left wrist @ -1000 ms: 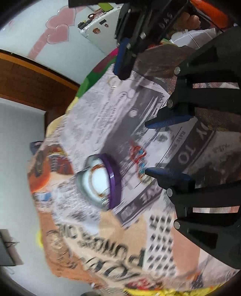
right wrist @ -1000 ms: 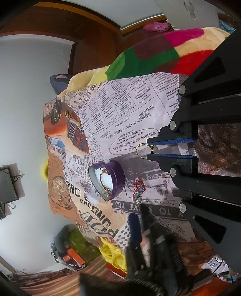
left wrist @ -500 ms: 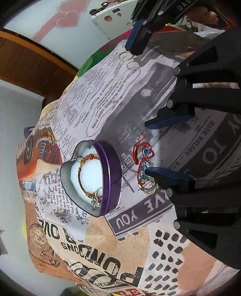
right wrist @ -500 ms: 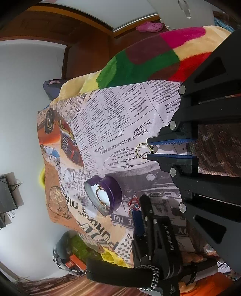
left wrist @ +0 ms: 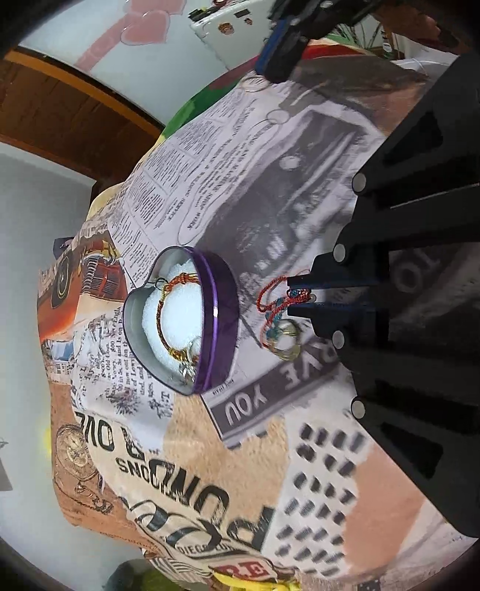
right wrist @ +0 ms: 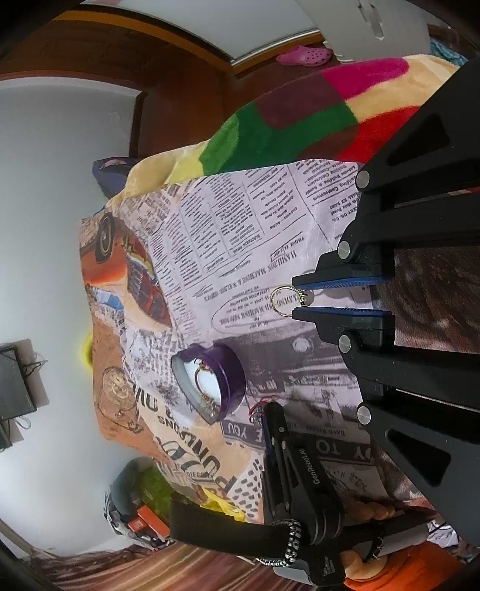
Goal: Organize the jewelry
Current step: 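Grasp the red-string bracelet with blue beads with the left tool while the right tool holds the earring, then carry the bracelet and earring in both tools over the purple heart tin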
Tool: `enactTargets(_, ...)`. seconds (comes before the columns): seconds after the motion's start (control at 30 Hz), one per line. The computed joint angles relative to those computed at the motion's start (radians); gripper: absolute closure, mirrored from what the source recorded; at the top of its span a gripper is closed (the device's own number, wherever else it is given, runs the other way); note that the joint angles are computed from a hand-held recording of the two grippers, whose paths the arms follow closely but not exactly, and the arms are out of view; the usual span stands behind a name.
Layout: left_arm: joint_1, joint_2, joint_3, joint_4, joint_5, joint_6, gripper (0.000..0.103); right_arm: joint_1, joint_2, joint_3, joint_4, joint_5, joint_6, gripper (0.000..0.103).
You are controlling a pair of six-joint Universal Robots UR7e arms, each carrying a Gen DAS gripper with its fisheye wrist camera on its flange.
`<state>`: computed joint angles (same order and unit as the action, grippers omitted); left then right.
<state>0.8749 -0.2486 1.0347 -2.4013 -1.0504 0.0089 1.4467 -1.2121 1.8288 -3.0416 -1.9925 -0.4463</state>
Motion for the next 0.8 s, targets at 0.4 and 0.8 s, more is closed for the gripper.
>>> enactTargets(0.4, -0.044, -0.175, 0.213, -0.181, -0.003, 0.089, 0.098, 0.057, -0.001, 0.013, -0.04, -0.018, -0.015, 0.095)
enactTargets(0.8, -0.069, -0.219, 0.218, -0.314, -0.031, 0.168, 0.098, 0.107, 0.037, -0.031, -0.068, -0.024, -0.05, 0.095)
